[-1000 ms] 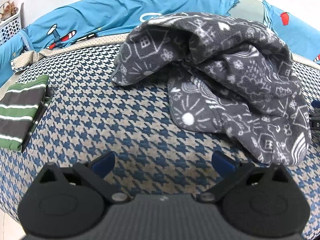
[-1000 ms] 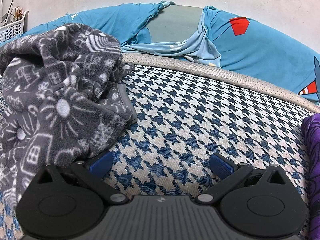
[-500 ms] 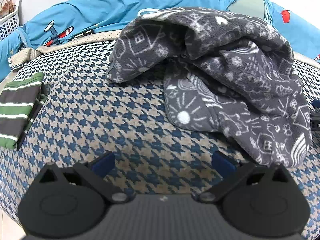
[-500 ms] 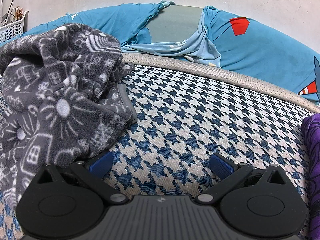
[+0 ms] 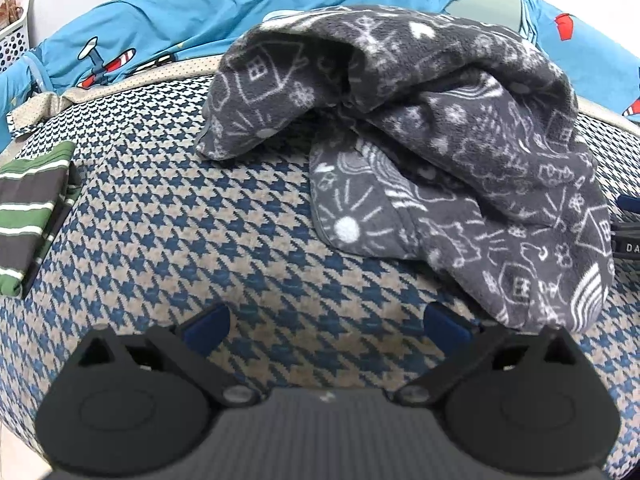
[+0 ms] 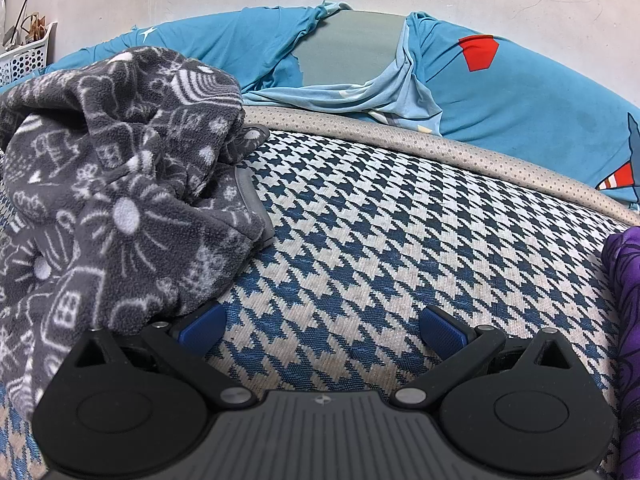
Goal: Fold clothes
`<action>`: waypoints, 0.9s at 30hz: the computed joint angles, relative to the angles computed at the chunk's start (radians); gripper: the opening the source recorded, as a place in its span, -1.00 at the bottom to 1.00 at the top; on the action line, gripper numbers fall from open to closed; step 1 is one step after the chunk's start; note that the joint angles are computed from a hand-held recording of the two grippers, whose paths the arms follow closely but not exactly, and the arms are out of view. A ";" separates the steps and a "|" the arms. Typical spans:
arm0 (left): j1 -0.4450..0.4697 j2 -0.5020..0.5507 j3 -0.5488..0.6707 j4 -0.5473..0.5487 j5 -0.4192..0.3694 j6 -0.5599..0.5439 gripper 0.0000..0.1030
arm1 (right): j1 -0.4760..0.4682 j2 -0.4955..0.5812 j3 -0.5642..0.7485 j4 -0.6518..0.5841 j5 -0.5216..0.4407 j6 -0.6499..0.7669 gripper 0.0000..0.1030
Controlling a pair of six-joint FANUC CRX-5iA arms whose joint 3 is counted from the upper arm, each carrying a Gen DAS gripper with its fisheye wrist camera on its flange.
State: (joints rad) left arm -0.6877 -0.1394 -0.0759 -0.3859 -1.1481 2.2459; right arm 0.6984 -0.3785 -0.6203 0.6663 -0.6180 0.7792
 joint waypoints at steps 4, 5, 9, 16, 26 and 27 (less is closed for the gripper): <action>-0.005 0.002 0.003 -0.004 -0.002 0.000 1.00 | 0.011 -0.008 0.010 -0.021 -0.035 0.010 1.00; -0.004 0.001 0.003 -0.003 -0.001 0.000 1.00 | 0.015 -0.013 0.012 -0.028 -0.047 0.011 1.00; -0.004 0.001 0.003 0.001 0.000 0.001 1.00 | 0.044 -0.016 0.033 -0.037 -0.130 -0.014 1.00; -0.024 0.006 0.015 -0.029 -0.012 0.031 1.00 | 0.101 0.017 0.115 -0.059 -0.324 -0.048 1.00; -0.063 0.021 0.051 -0.107 -0.038 0.103 1.00 | 0.161 0.018 0.219 -0.101 -0.505 -0.086 1.00; -0.064 0.022 0.052 -0.110 -0.037 0.109 1.00 | 0.169 0.009 0.219 -0.095 -0.505 -0.096 1.00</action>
State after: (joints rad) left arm -0.7517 -0.1178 -0.0237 -0.4956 -1.1848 2.3546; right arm 0.8676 -0.3690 -0.4008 0.5709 -1.1229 0.6834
